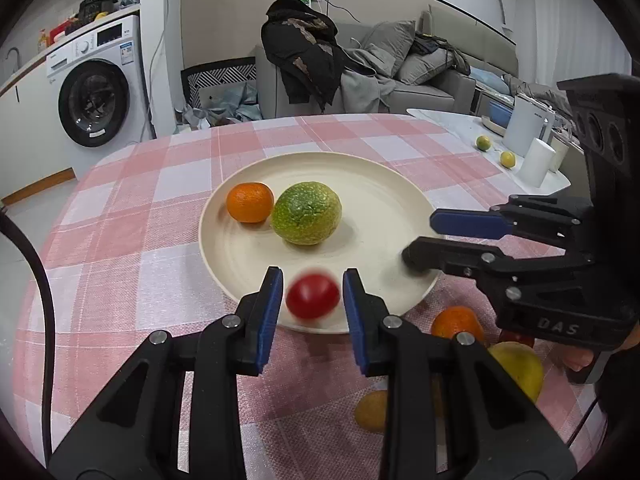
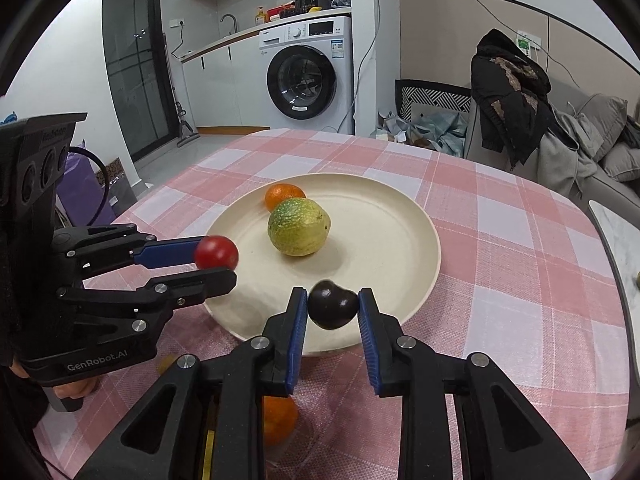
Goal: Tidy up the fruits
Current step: 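Carry the tomato and plum onto the plate with both tools and open both grippers, then withdraw both tools from the plate toward the remaining fruits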
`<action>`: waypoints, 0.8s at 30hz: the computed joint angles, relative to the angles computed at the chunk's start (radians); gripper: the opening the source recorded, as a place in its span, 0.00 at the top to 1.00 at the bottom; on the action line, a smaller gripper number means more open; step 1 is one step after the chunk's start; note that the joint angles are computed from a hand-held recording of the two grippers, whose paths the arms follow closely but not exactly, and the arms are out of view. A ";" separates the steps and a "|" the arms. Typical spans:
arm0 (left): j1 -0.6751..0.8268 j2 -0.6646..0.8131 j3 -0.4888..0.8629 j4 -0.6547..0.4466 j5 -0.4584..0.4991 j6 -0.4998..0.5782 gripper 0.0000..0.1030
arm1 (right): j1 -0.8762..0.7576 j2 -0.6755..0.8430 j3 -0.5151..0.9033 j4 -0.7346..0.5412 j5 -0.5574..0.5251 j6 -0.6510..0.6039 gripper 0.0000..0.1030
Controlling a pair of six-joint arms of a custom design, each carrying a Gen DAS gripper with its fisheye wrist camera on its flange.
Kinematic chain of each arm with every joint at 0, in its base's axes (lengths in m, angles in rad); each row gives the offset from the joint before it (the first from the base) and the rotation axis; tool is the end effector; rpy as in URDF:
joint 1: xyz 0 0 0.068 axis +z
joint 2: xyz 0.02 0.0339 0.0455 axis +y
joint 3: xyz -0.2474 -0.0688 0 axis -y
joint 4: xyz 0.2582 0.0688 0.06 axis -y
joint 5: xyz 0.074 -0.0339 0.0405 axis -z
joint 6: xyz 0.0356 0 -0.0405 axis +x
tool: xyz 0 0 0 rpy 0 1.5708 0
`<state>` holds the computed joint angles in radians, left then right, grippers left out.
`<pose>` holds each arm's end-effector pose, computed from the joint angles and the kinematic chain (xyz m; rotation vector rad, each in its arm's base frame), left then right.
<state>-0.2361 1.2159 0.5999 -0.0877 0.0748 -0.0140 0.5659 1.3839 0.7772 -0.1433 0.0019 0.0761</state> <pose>0.2550 -0.0641 0.1744 0.2921 2.2627 -0.2164 0.2537 0.1611 0.1840 -0.5671 2.2731 0.3195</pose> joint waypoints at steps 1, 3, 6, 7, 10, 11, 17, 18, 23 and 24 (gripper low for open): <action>0.002 -0.014 -0.007 -0.001 -0.002 0.003 0.71 | -0.003 -0.011 -0.008 0.004 -0.015 -0.002 0.66; 0.013 -0.046 -0.018 -0.011 0.006 0.008 0.61 | 0.003 -0.038 -0.027 0.017 -0.003 -0.007 0.50; 0.034 -0.123 -0.048 -0.037 -0.005 0.007 0.28 | 0.009 -0.092 -0.044 0.002 0.018 -0.009 0.42; 0.042 -0.157 -0.066 -0.040 -0.004 0.008 0.18 | 0.009 -0.108 -0.046 -0.011 0.021 -0.006 0.38; 0.070 -0.264 -0.105 -0.079 0.014 0.021 0.11 | 0.004 -0.183 -0.082 -0.023 0.022 0.010 0.12; 0.079 -0.293 -0.113 -0.097 0.024 0.028 0.02 | 0.003 -0.206 -0.093 -0.026 0.029 0.017 0.08; 0.088 -0.488 -0.163 -0.210 0.041 0.039 0.00 | -0.017 -0.329 -0.127 -0.114 -0.007 0.040 0.00; 0.085 -0.516 -0.171 -0.228 0.037 0.044 0.00 | -0.015 -0.346 -0.131 -0.127 -0.006 0.042 0.00; 0.070 -0.639 -0.198 -0.324 0.031 0.046 0.00 | 0.028 -0.443 -0.164 -0.205 0.049 0.033 0.00; 0.072 -0.655 -0.203 -0.335 0.037 0.048 0.00 | 0.040 -0.460 -0.171 -0.221 0.073 0.036 0.00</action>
<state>-0.1641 0.5614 0.3972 -0.4231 0.1118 0.0336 0.6061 0.9235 0.6065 -0.3642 0.0745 0.1119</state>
